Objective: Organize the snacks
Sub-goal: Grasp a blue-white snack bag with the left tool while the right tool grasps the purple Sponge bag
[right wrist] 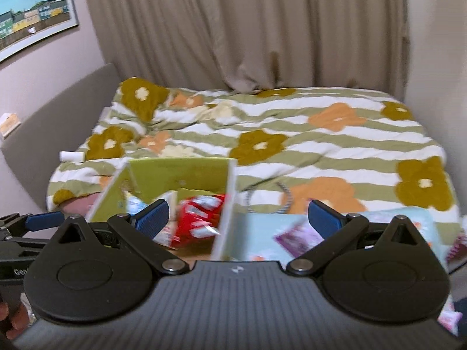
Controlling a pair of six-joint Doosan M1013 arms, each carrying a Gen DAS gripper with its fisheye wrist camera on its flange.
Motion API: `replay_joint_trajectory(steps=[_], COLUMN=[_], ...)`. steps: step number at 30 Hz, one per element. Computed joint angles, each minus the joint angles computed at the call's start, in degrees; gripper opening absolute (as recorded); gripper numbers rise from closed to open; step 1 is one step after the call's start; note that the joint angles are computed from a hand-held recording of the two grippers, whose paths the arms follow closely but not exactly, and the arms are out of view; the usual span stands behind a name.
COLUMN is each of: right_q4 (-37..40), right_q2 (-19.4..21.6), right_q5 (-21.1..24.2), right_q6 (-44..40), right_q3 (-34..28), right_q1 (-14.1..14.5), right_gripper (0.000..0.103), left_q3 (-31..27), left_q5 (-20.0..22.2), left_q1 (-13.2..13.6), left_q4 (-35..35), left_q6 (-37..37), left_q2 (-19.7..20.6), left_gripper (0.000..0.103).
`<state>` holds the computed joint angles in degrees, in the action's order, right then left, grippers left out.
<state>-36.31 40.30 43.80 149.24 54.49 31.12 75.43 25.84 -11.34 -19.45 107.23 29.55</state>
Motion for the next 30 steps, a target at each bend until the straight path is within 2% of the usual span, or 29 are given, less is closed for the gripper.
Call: replay_joint_trajectory(steps=[8, 11, 13, 16, 18, 21, 24, 25, 27, 30], right_q4=[-5.8, -6.8, -7.5, -7.4, -5.8, -3.0, -0.8, -0.6, -1.2, -0.1], right_q2=[-8.4, -10.9, -12.5, -14.5, -15.7, -17.0, -17.4, -17.5, -17.3, -17.0], right_q5=[0.5, 0.7, 0.5, 0.3, 0.0, -1.0, -0.7, -0.6, 0.1, 0.3], right_q6=[9.2, 11.9, 13.7, 15.1, 15.1, 15.0, 16.4, 17.8, 21.0, 24.0], right_q3=[13.9, 18.3, 21.1, 24.9, 27.3, 30.1, 31.5, 31.9, 32.3, 32.6], right_q1=[-1.2, -1.9, -2.3, -3.0, -3.6, -4.4, -5.1, -5.2, -5.2, -5.5], right_gripper=[0.103, 0.103, 0.103, 0.103, 0.103, 0.103, 0.103, 0.103, 0.103, 0.103], left_q3=[1.2, 1.4, 1.6, 1.9, 1.5, 1.1, 0.3, -0.7, -2.7, -5.6], left_q5=[-0.3, -1.2, -2.6, -3.5, -2.9, -3.7, -3.7, -2.2, 1.3, 5.5], left_q1=[-4.6, -6.4, -7.8, -9.0, -9.7, -11.1, -12.0, -12.1, -12.2, -12.4], left_q4=[-3.9, -2.8, 1.5, -0.2, -2.5, -4.4, -6.8, -8.4, -9.0, -7.5], left_q6=[7.0, 8.0, 5.3, 8.3, 12.9, 23.6, 38.7, 44.7, 51.3, 57.7], left_q2=[-0.5, -0.4, -0.2, 0.2, 0.8, 1.8, 3.2, 4.0, 5.5, 7.7], left_gripper=[0.099, 0.099, 0.099, 0.099, 0.100, 0.100, 0.100, 0.100, 0.100, 0.100])
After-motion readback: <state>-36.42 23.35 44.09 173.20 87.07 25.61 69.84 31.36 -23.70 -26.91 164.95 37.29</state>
